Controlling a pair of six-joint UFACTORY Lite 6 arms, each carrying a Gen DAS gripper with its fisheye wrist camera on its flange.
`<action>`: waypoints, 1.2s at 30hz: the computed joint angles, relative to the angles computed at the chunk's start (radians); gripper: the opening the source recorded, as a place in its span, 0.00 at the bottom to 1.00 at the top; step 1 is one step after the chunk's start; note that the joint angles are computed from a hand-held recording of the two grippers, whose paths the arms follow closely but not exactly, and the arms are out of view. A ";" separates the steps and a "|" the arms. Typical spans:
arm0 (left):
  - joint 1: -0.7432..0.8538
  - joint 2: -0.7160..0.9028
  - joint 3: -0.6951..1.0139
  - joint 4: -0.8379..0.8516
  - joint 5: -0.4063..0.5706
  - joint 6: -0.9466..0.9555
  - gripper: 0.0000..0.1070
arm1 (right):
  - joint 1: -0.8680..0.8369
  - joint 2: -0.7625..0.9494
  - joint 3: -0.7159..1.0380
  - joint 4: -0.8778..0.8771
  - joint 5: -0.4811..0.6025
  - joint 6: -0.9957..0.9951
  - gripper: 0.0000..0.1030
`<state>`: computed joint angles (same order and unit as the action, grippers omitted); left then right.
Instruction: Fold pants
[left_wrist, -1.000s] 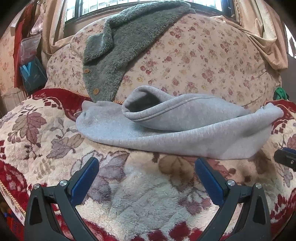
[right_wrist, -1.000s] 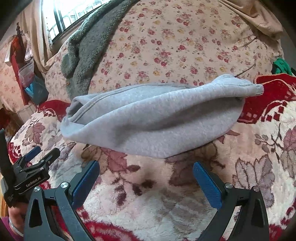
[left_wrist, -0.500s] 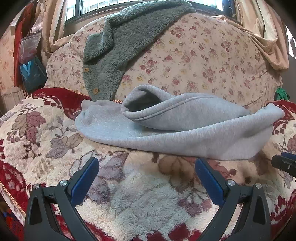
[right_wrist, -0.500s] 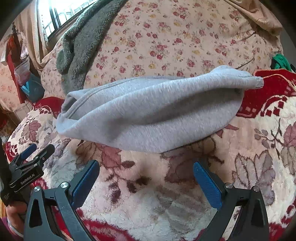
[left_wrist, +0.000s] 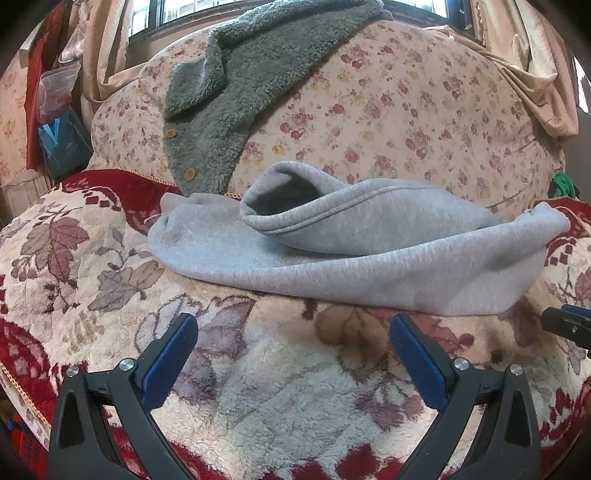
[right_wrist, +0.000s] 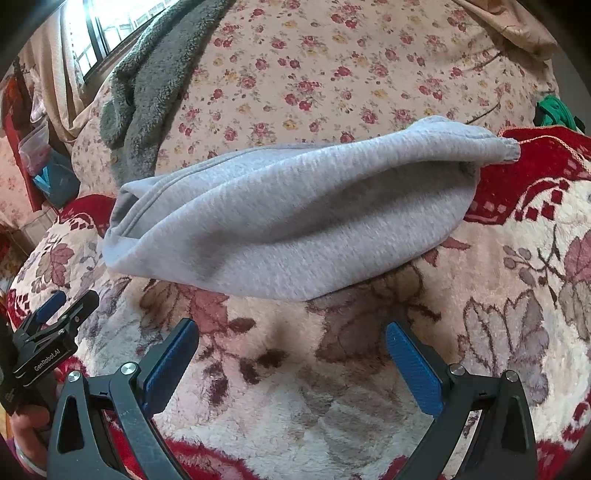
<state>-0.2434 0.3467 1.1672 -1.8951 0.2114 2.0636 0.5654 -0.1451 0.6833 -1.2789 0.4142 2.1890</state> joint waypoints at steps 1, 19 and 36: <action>0.000 0.002 0.002 0.007 -0.001 -0.009 0.96 | -0.003 0.003 0.001 0.005 -0.004 -0.006 1.00; 0.042 0.050 0.076 0.330 0.003 -0.388 0.96 | -0.061 0.022 0.007 0.041 -0.054 -0.069 1.00; 0.190 0.416 0.654 1.236 0.233 -1.354 0.96 | -0.266 -0.115 -0.042 0.179 -0.172 -0.263 1.00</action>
<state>-0.0532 0.7625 1.8216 -0.6592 0.4446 0.7095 0.2997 -0.2601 0.6408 -1.0997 0.2424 1.9258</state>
